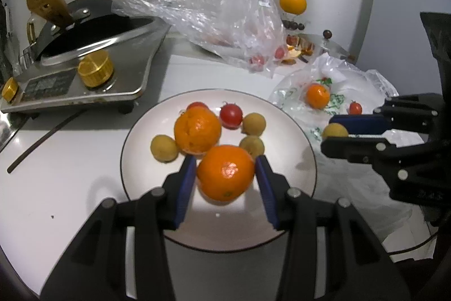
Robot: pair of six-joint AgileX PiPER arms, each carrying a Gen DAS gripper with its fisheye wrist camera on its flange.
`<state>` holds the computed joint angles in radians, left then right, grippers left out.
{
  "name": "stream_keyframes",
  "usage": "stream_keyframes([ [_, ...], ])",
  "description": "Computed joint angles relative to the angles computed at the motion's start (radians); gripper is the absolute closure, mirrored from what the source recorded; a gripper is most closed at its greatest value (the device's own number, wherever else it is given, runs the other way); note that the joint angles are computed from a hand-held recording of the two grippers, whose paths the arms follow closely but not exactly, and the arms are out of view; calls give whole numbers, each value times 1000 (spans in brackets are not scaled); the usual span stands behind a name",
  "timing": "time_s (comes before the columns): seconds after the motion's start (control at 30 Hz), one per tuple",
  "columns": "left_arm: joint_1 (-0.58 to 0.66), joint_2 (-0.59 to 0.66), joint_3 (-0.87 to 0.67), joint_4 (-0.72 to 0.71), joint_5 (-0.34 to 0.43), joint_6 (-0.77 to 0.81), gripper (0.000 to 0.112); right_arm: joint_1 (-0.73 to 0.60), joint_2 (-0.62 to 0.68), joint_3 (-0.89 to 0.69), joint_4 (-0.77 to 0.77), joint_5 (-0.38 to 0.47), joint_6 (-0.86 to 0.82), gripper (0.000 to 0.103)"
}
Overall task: Organize fruits
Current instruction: 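Lower the mandarin onto the plate and open the left tool, then lower the yellow fruit onto the plate and open the right tool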
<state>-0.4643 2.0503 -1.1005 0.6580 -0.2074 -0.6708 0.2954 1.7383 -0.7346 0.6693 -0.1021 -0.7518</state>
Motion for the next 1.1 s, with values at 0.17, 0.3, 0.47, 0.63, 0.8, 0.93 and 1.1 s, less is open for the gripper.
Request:
stream_keyframes([
  [0.17, 4, 9, -9, 20, -6, -18, 68, 1, 4, -8, 41, 3, -42, 76],
  [0.3, 8, 11, -15, 78, -6, -82, 67, 1, 5, -11, 75, 6, -74, 76],
  [0.47, 10, 9, -20, 151, -1, -149, 67, 6, 9, -21, 146, 4, -142, 76],
  [0.63, 19, -16, 10, 140, -47, -132, 59, 12, 17, -24, 138, 0, -134, 76],
  [0.8, 29, -39, 31, 118, -66, -111, 59, 16, 31, -41, 141, 7, -139, 76],
  [0.93, 44, -51, 47, 104, -73, -101, 59, 25, 49, -62, 194, 15, -195, 76],
  [1.1, 57, -46, 55, 122, -83, -117, 59, 27, 74, -86, 246, 22, -250, 76],
])
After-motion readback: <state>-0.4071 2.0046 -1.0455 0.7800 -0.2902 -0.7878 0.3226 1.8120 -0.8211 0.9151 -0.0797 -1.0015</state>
